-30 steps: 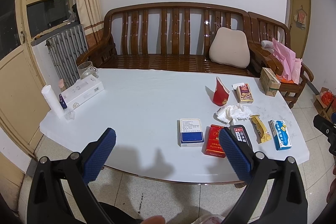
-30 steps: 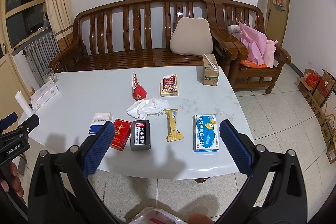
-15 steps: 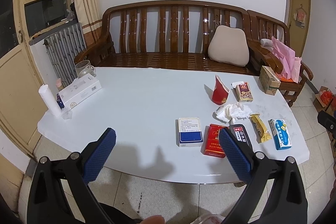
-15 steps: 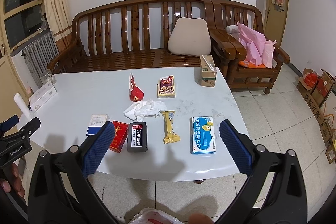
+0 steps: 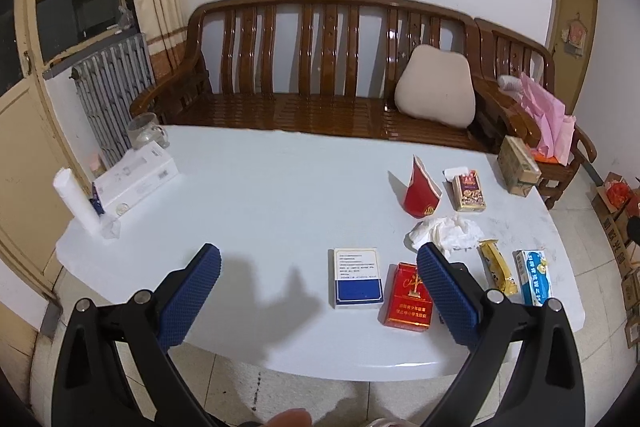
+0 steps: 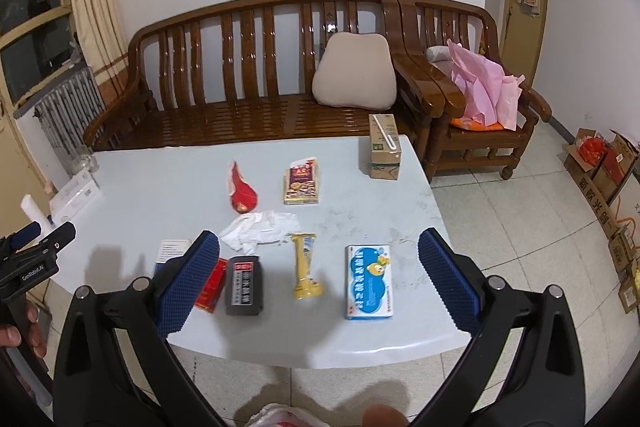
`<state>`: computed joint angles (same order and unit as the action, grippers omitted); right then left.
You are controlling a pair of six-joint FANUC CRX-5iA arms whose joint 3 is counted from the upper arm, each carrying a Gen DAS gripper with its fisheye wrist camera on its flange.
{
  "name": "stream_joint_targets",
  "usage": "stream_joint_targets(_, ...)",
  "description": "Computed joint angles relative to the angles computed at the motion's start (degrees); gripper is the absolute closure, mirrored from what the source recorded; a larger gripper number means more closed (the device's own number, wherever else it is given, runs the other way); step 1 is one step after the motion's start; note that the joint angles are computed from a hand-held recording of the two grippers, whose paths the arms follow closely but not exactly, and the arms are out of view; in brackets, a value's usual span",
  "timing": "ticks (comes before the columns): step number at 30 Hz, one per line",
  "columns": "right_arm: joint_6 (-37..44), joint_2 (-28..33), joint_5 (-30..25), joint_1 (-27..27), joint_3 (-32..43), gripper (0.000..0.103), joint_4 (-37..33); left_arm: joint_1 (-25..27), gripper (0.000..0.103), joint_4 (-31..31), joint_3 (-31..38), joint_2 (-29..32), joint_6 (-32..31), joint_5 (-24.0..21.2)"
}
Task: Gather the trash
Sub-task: 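Reach the right tool toward the blue-and-white medicine box and close on it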
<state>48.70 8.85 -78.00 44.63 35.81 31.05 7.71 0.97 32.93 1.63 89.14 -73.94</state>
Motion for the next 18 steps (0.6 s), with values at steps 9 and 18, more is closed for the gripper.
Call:
stream_joint_targets(9, 5.47, 7.45, -5.53, -7.86, 7.01, 0.005, -7.93, -2.91, 0.007, -1.26, 4.11, 8.76, 1.75, -2.67)
stream_joint_targets(18, 6.55, 13.76, -8.65, -15.0, 9.3, 0.005, -17.43, -3.46, 0.007, -1.14, 6.16, 15.14, 3.15, -5.09)
